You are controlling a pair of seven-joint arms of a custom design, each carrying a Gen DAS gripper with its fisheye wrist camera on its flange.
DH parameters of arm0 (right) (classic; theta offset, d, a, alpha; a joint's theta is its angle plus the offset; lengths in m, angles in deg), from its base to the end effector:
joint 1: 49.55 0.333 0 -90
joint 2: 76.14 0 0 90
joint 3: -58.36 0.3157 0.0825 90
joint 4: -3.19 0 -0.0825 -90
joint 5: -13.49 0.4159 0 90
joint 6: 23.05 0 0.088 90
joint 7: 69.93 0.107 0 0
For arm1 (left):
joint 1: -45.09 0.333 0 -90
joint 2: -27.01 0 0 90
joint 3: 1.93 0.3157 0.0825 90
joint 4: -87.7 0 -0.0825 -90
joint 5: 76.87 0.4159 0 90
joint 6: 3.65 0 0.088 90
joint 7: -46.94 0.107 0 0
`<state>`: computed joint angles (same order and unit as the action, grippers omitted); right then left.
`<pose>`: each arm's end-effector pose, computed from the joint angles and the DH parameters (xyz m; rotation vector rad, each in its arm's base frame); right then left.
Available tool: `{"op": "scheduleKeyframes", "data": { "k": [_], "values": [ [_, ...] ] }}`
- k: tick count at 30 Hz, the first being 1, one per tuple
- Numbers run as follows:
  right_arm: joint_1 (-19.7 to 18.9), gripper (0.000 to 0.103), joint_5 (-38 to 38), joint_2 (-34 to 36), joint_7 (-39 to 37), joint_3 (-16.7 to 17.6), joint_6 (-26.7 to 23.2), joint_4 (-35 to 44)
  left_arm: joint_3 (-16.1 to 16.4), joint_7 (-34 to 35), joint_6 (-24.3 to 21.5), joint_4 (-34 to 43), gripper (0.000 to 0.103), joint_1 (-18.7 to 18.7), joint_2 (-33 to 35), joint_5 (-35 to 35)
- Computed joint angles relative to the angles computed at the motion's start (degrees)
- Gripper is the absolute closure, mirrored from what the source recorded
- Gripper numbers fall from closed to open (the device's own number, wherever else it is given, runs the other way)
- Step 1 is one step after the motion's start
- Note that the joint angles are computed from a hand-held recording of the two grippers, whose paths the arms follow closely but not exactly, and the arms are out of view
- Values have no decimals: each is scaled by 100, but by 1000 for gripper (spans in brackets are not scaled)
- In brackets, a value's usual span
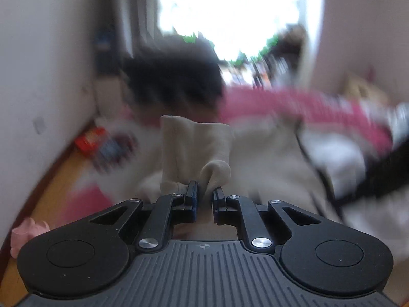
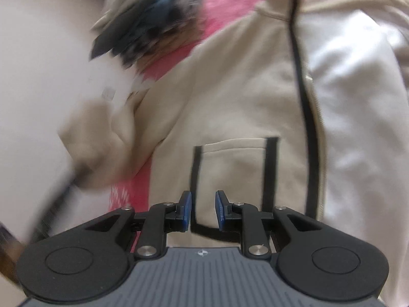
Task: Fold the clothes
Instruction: 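Grasp the jacket's sleeve cuff with the left tool and lift it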
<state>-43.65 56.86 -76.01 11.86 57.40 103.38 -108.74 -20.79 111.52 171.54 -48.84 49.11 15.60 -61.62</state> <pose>0.6106 0.0761 0.4955 -1.6081 1.8831 0.3608 0.5197 -0.1652 0.4761 -1.6541 1.8174 -0.9004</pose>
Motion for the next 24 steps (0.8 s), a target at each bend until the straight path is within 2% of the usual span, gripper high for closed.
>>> {"op": "scheduleKeyframes", "data": {
  "k": [1,3,4,6,8,11,14,18,22,24],
  "values": [
    [-23,80,132,-4,46,-22,-22,-31,294,476,-247,7,89,-409,57,-423],
    [-76,77,451,-13,93,-66,-86,-95,603,1116,-654,28,83,-821,56,-1021],
    [-95,73,588,4,93,-78,-121,-96,699,1355,-750,11,80,-943,22,-1270],
    [-134,68,851,52,81,-91,-196,-82,962,2000,-757,-53,67,-1261,-98,-1966],
    [-169,60,1140,110,74,-88,-271,-80,1156,2614,-851,-118,64,-1507,-263,-2585],
    [-186,57,1456,330,214,-25,-415,96,1165,3035,-944,-208,58,-1541,-480,-3017],
    [-164,52,1425,550,360,90,-381,343,984,2997,-892,-285,55,-1316,-621,-2965],
    [-149,51,1168,792,664,210,-341,606,914,3198,-620,-197,54,-1235,-447,-2848],
    [-168,50,902,815,888,269,-380,627,1079,3796,-516,14,52,-1451,-131,-3116],
    [-139,49,835,713,546,315,-155,578,1049,3970,-532,98,52,-1436,28,-3135]
  ]
}}
